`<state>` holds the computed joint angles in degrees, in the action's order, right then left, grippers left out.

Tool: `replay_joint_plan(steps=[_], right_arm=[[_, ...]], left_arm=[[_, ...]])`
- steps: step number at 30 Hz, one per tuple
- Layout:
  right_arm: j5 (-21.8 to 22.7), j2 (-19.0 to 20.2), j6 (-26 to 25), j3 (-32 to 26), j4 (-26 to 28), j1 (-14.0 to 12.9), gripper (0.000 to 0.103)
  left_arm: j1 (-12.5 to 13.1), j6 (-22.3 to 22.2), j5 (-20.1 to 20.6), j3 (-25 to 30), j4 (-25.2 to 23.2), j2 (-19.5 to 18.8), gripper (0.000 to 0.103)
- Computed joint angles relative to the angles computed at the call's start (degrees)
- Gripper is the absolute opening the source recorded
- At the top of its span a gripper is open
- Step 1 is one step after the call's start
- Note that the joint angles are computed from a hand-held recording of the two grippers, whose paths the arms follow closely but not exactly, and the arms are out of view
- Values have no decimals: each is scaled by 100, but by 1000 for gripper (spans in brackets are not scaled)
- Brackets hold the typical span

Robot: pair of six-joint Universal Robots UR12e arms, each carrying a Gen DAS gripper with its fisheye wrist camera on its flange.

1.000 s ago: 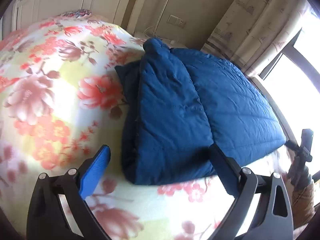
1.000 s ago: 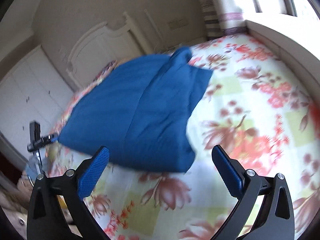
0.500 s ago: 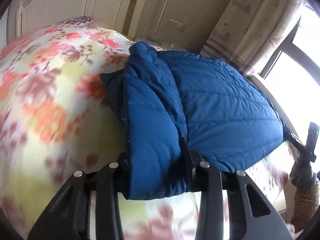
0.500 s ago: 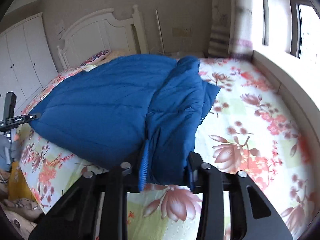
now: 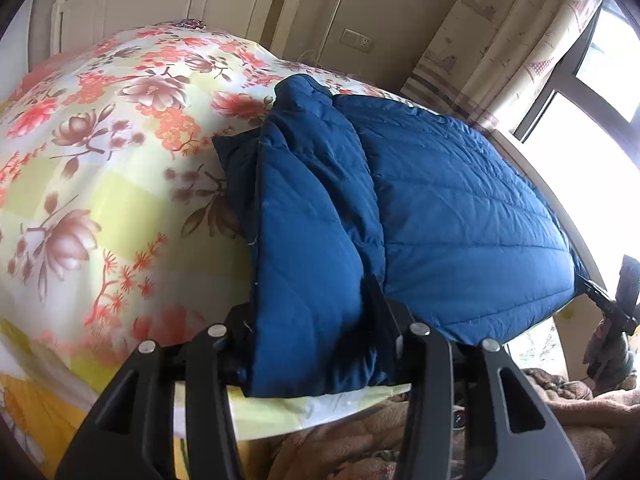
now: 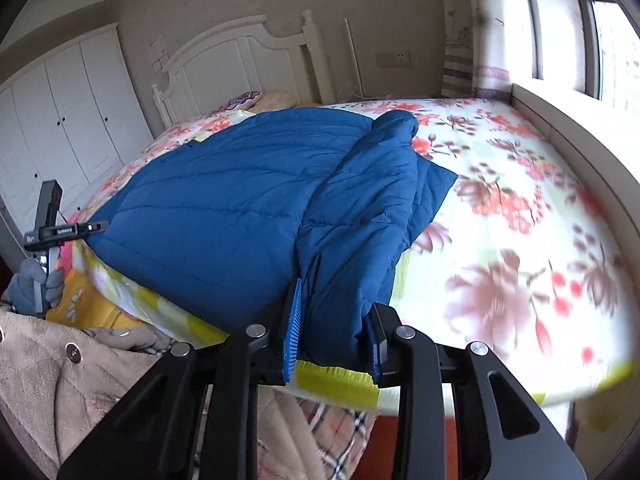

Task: Fold large clothes

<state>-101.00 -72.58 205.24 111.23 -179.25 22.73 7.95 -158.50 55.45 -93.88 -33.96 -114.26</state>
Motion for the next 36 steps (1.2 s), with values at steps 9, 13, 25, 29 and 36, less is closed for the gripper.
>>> replay_joint_plan(steps=[9,13,25,29,36], right_arm=[[-1524,-231,225,-234,712,163,72],[-2327,149,-525,-693,-739,285,99],[-1154,1604,-774,-3506,1479,-33,84],[-693,2094,-1044,-4145,2377,-84,66],[-477,2605,-1041,-4784,3595,-132,67]], left_arm=[[-22,-1077,1067,-281,2306,155,101],[-260,-1480,1020,258,2654,-32,101],[-1536,-564,2533,2446,1421,-1310,101],[-1680,-380,2724,3104,173,-1778,101],[-1689,-542,2700,3536,-775,-2162,101]])
